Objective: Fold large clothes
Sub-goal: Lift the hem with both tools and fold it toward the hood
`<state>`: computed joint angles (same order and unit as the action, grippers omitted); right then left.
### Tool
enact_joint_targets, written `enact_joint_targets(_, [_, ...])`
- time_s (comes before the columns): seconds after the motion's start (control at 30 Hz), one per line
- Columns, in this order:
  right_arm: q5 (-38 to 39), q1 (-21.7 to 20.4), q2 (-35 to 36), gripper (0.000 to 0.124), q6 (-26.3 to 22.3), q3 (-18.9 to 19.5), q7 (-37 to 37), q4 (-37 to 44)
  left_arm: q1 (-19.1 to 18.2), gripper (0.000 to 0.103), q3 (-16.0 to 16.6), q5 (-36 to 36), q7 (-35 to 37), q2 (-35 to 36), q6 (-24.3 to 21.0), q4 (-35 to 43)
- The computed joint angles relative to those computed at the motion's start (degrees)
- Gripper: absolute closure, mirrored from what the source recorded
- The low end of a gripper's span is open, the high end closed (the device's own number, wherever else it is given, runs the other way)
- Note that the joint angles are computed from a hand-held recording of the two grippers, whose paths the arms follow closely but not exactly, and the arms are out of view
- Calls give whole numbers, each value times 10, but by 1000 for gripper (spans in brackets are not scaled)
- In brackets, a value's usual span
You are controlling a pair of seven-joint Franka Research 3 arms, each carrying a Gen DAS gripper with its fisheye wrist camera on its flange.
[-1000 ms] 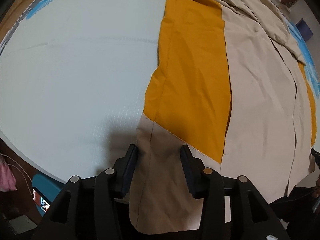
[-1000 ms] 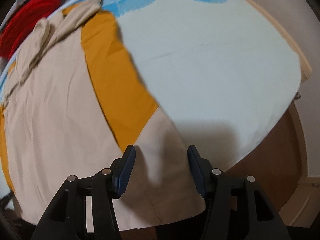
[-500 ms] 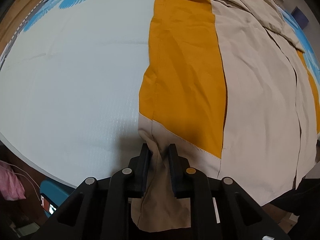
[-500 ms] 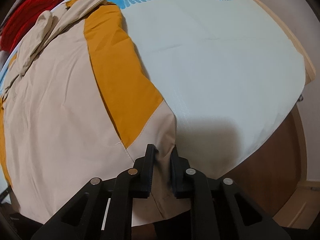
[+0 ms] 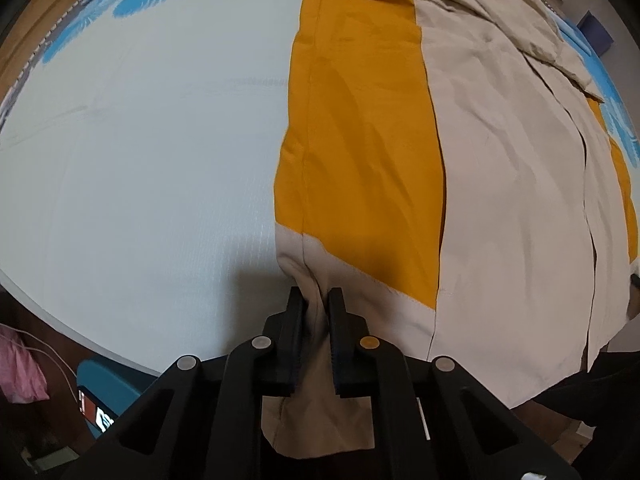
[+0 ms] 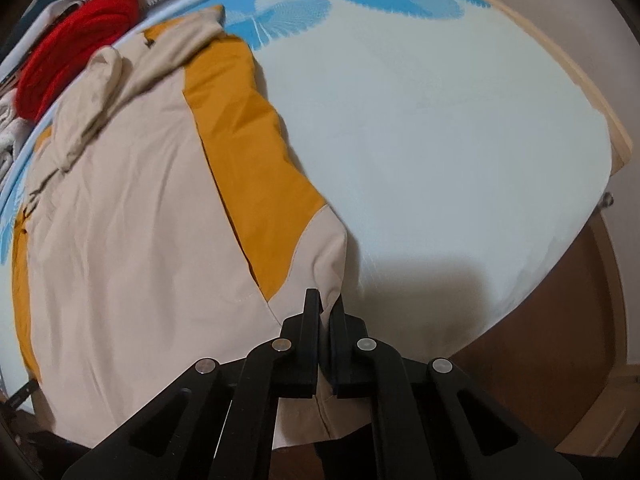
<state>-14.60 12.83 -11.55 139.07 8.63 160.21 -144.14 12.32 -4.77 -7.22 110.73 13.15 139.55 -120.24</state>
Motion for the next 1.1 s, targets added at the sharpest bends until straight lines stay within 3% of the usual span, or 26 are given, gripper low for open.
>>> enact_joint_targets(0.23, [10,12,37,110,-22,-8,-29,21,-9,92,-2,17,-11,-3,10,-9])
enact_joint_targets(0.37, [-3,16,29,120,-15,-8,-22,17,-8,98,-2,15,1,-16,27,-26])
enact_joint_targets(0.5, [-31,12,7,121,-5,-1,4,5,-9,99,-3,8,14,-32,45,-43])
enact_joint_targets(0.83, [-90,-19,-35,121,47,32,23,11,-17,101,9,-168,166,-130,58,-95])
enact_joint_targets(1.1, [-80,-18,-95,122,81,41,24,-8,-25,102,50,-241,229,-166,-2,-74])
